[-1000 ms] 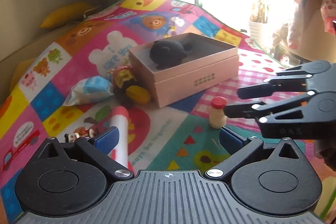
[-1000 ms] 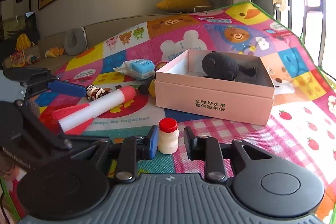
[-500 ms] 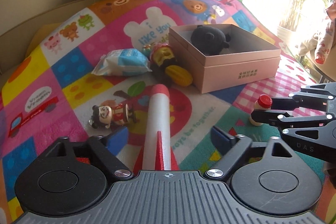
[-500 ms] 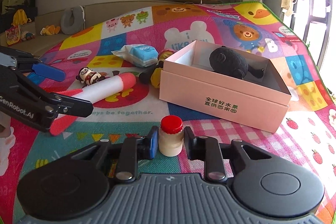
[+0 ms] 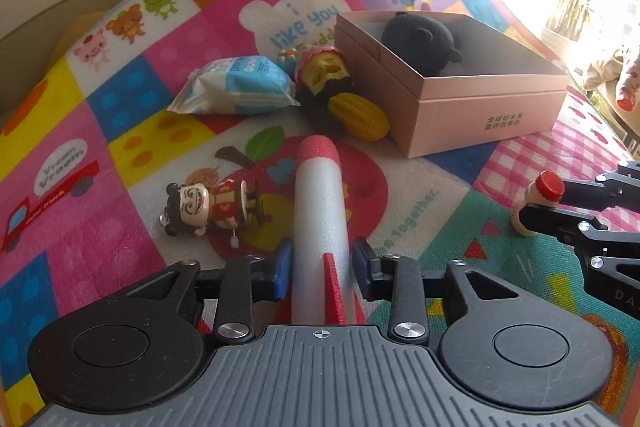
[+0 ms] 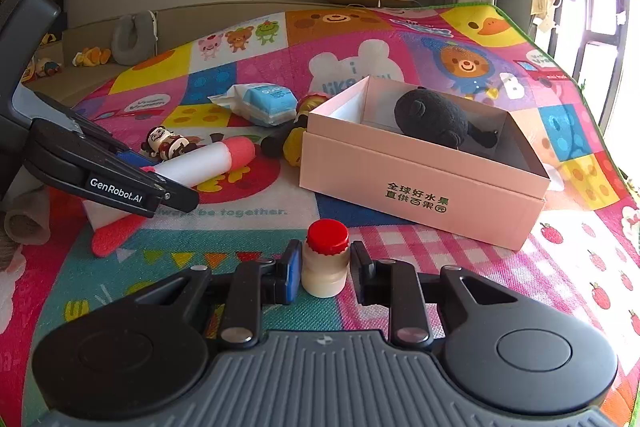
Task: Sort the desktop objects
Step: 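Hold the rocket with the left gripper while the right gripper grasps the red-capped yogurt bottle, then lower the rocket into the pink box with the left gripper while the right gripper carries the bottle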
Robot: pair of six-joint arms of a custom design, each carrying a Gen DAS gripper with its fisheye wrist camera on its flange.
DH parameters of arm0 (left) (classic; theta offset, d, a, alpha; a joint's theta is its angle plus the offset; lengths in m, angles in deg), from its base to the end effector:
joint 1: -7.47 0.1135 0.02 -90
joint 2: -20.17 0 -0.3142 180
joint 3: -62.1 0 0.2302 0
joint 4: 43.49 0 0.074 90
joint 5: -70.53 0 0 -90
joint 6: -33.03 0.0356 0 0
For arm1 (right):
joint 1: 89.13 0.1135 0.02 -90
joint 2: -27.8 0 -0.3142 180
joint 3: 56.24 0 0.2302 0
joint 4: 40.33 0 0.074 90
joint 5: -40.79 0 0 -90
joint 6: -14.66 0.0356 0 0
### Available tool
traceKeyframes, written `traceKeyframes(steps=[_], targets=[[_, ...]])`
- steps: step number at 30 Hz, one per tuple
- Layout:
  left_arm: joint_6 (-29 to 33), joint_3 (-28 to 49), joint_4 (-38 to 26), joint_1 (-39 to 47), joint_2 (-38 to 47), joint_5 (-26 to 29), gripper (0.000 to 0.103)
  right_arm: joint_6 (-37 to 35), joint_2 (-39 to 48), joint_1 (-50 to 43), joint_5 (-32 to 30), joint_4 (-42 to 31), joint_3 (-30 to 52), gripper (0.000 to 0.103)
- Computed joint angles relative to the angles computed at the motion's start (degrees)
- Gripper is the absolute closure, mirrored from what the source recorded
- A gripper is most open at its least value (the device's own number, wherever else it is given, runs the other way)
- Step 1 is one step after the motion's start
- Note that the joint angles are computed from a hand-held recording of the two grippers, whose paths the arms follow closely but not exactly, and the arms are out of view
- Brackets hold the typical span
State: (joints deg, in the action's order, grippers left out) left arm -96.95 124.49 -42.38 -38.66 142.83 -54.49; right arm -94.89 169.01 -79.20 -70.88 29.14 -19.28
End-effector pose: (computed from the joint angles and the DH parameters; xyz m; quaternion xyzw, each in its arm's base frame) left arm 0.2619 -0.2429 0.0896 -0.0306 0.9223 0.0388 0.3833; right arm 0.2895 0.0640 0.0261 -0.3057 0.8195 0.1278 0.4676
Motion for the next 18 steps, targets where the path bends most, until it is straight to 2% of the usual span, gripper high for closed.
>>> traceKeyframes(steps=[4,8,10,14,18], targets=[[0.3,-1.4,-0.6,-2.7,-2.0,-1.0,0.070,-0.5,-1.5,-1.2,-1.1,-0.8,-1.5,0.078],[-1.4,-3.7,-0.3,-5.8,-5.3,1.1,0.071,-3.1,-3.7,-4.4,-4.0,0.8,-5.8,0.078],[-1.6,-4.3,-0.5,-7.9,-7.4,0.4,0.071,-4.4,-5.7,-6.7,-5.8,0.6,-7.7,0.078],[1.5,-2.1,-2.6,-11.5,-11.3,-4.2,0.071,-6.1,-12.1,-12.3,-10.5,-4.4,-9.8,0.078],[7.6,4.2,-4.7,-11.2,-12.2,-7.7,0.071,-5.3,-19.6,-17.5,-16.1,-12.1,-9.5,0.078]])
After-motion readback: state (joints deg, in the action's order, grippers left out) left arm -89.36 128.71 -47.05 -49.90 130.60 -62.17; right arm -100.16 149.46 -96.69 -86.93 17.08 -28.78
